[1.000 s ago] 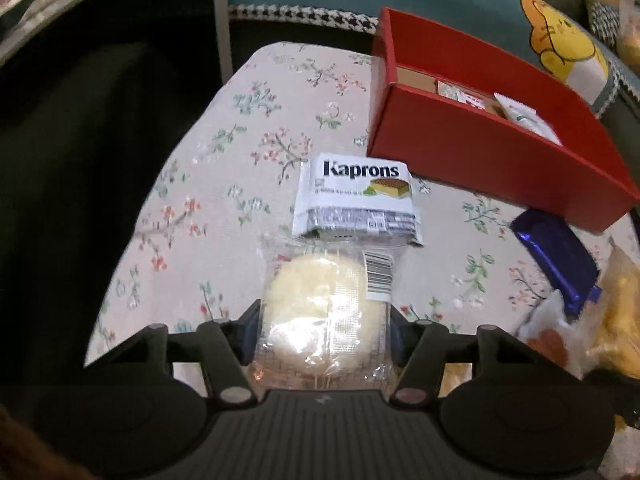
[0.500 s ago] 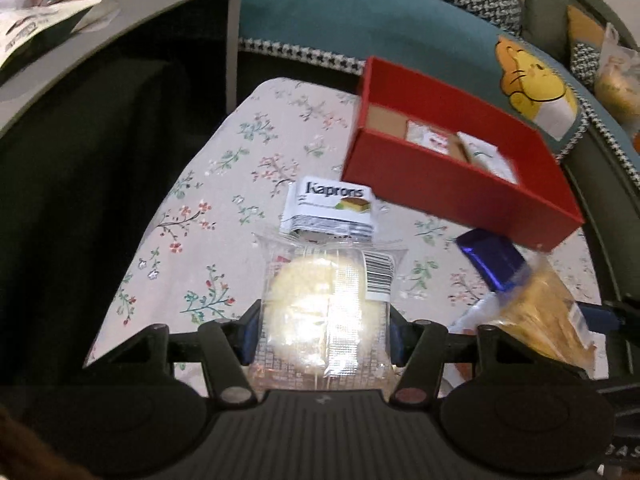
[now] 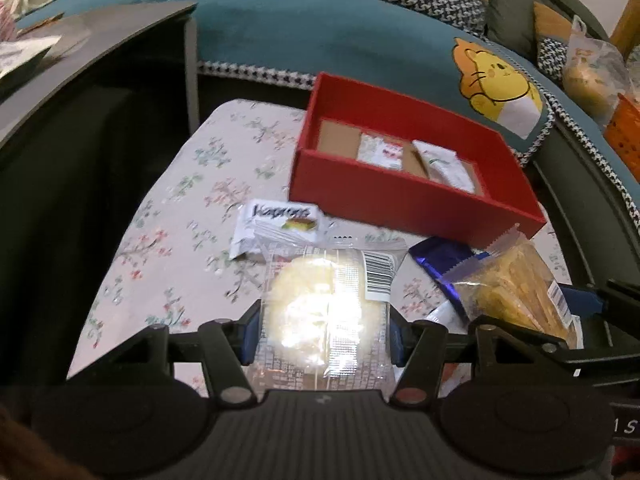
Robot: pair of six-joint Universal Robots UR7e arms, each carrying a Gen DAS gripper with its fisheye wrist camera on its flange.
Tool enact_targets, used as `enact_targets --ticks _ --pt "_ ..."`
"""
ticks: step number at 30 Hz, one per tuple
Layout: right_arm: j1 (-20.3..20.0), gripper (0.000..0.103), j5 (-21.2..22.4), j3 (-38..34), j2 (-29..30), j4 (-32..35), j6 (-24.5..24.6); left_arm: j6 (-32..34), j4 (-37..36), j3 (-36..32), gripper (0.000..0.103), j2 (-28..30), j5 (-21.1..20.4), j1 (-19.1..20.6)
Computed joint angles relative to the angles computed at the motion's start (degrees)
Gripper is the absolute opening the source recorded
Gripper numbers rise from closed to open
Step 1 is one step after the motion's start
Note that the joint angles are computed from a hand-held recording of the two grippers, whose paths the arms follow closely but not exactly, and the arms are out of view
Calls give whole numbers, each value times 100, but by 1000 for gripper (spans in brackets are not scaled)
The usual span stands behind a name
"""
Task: Organize snacks
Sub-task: 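Lift the bun and crispy bag and carry both over the red box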
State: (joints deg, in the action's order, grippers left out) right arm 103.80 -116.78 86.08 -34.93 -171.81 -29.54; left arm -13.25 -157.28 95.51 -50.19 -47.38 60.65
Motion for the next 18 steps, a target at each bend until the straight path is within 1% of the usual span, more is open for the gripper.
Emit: enact_targets --ticks 4,9,12,16,18 --pt "-45 77 37 -63 -19 -59 68 126 -90 -220 77 149 -114 -36" --pt "-74 77 -1 -152 5 -208 44 304 -177 -508 77 363 -115 -54" --pt "-93 77 4 -237 30 -264 32 291 -137 -700 77 469 -162 -39" --pt "-120 76 54 -423 93 -310 126 386 -121 -1040 77 638 -207 -21" --pt "-135 76 65 -517 135 -352 121 536 -127 -1222 77 740 -281 -18"
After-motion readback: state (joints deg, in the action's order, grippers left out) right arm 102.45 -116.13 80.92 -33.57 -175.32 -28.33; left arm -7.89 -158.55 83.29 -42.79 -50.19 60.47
